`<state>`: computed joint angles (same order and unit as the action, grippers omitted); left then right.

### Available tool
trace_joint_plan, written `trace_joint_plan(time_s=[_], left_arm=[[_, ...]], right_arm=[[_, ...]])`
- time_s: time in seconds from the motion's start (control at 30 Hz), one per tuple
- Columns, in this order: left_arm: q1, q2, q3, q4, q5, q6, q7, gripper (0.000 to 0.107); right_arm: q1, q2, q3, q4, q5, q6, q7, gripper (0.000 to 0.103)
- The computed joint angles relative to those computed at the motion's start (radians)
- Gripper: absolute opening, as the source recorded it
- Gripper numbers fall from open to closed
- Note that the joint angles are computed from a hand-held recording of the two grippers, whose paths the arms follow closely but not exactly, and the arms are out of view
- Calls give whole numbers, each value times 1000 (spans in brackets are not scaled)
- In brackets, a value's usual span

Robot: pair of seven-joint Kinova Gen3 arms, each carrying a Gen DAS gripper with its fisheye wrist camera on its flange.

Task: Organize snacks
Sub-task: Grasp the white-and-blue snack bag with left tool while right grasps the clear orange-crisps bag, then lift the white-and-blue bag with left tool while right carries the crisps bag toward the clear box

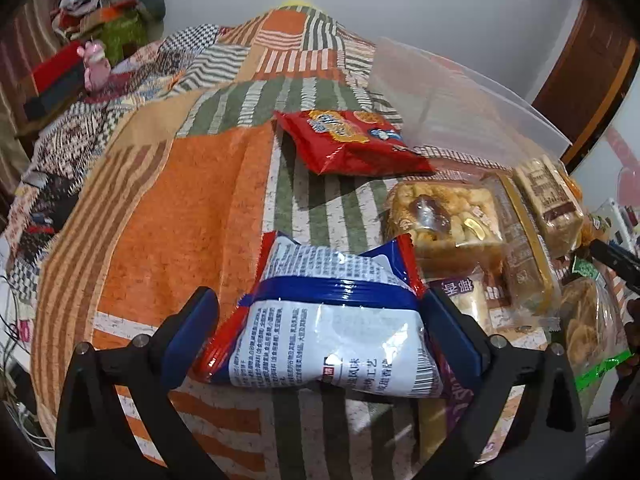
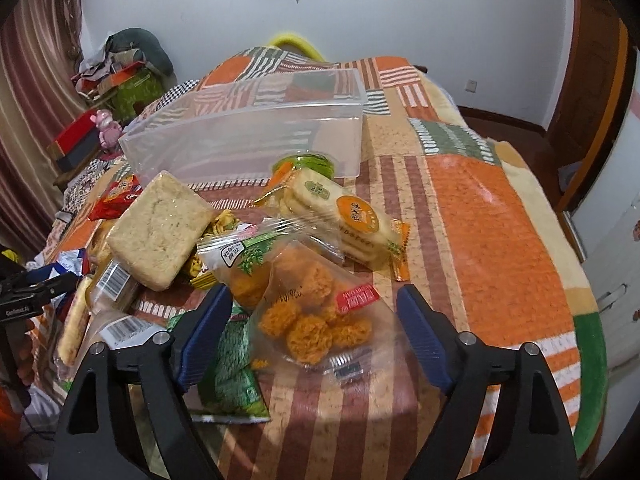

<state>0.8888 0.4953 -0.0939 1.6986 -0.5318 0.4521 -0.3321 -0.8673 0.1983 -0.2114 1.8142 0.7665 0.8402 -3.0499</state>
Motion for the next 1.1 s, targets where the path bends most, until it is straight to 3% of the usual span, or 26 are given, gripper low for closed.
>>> trace_joint_plan(time_s=[0.27,0.47,0.6,0.8,0.93,1.1], left_arm=[[-20,3,2,5,0,7,-8,103],[-32,3,-4,28,22,-50,4,100],[-9,1,-30,31,30,-50,14,90],[38,0,-44,7,-18,23,43,80],[49,-9,-24,-11,-64,76,67,66],[49,-30,6,-24,-120,119,99,57]], right_arm=[[12,31,15,-26,-60,-6,59,83],[5,24,22,-12,-46,-19,46,67],[-3,16,22,1,-22,-25,12,60],[-11,-2,8,15,2,-19,-14,56],[-16,-18,-2,21,22,-6,-40,56],[-14,-42,-19,27,60,7,-80,56]])
